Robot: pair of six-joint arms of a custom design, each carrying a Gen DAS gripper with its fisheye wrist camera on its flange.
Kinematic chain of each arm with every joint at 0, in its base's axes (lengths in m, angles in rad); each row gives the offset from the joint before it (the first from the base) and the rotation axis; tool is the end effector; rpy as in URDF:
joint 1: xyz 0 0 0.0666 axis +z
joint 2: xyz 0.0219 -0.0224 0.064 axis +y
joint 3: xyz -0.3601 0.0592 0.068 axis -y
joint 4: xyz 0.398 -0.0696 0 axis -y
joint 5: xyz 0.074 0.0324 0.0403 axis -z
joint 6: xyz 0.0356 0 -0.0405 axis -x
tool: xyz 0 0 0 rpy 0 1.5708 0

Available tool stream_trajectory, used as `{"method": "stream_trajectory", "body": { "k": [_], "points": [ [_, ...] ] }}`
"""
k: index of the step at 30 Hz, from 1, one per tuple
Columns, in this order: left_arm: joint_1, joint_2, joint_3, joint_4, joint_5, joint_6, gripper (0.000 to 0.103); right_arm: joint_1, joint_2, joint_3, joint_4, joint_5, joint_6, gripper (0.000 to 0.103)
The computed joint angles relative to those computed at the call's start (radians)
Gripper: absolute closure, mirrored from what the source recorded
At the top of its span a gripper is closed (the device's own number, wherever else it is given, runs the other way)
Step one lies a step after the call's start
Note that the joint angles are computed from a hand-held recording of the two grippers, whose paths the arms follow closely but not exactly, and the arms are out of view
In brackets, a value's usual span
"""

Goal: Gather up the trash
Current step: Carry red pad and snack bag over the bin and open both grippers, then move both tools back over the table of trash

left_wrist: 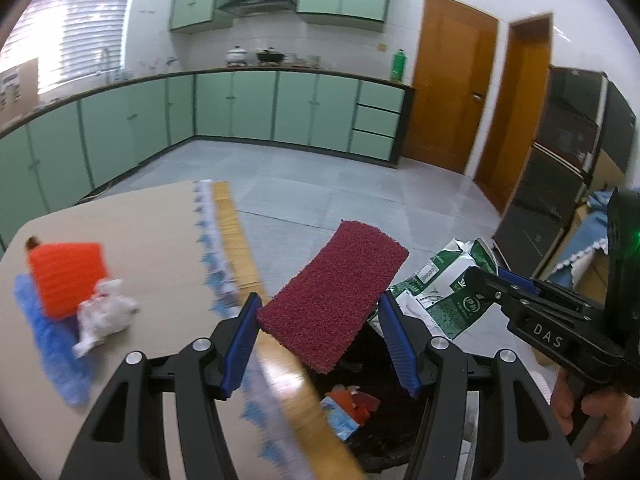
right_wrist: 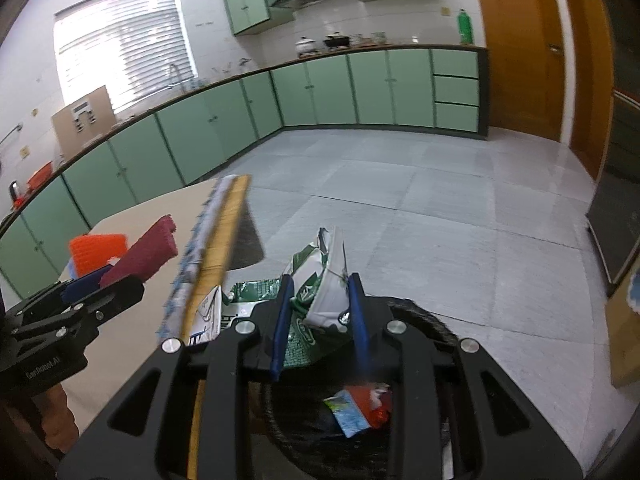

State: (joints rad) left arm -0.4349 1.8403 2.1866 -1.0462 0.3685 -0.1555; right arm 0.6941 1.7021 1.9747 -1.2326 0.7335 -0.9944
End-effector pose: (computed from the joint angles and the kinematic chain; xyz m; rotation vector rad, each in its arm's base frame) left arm 0.5745 -0.2815 0.5255 0.8480 2.1127 -0.5655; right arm 0.4592 0.3506 0.5035 0.5950 2.1443 -0.0431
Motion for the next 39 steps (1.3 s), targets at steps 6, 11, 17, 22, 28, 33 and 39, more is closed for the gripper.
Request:
{"method": "stream_trajectory", "body": {
  "k": [6,11,17,22,28,33,39],
  "points": [
    [-0.064,0.076,0.086,-0.037,-0.013,-0.011,0.044,-0.025,-0.065,-0.113,-0.022,0.005,-0.060,0.077],
    [-0.100,0.131,0.147,-0.083,-0.030,-0.010,0.044,-0.050,-0.106,-0.200,-0.024,-0.016,-0.093,0.077],
    [-0.130,0.241,0.292,-0.205,-0.027,-0.012,0.043,-0.083,-0.123,-0.270,-0.002,-0.079,-0.100,0.074],
    [-0.128,0.305,0.388,-0.289,0.016,-0.013,0.036,-0.090,-0.128,-0.299,-0.020,-0.082,-0.144,0.055],
    [-0.108,0.301,0.397,-0.291,0.051,0.016,0.026,-0.085,-0.138,-0.310,-0.043,-0.044,-0.204,0.021],
    [-0.077,0.236,0.321,-0.211,0.030,0.052,0.023,-0.062,-0.110,-0.251,-0.095,0.024,-0.250,0.011],
    [-0.012,0.099,0.139,-0.031,-0.063,0.077,0.023,-0.045,-0.046,-0.141,-0.073,0.048,-0.175,0.009]
  ]
}}
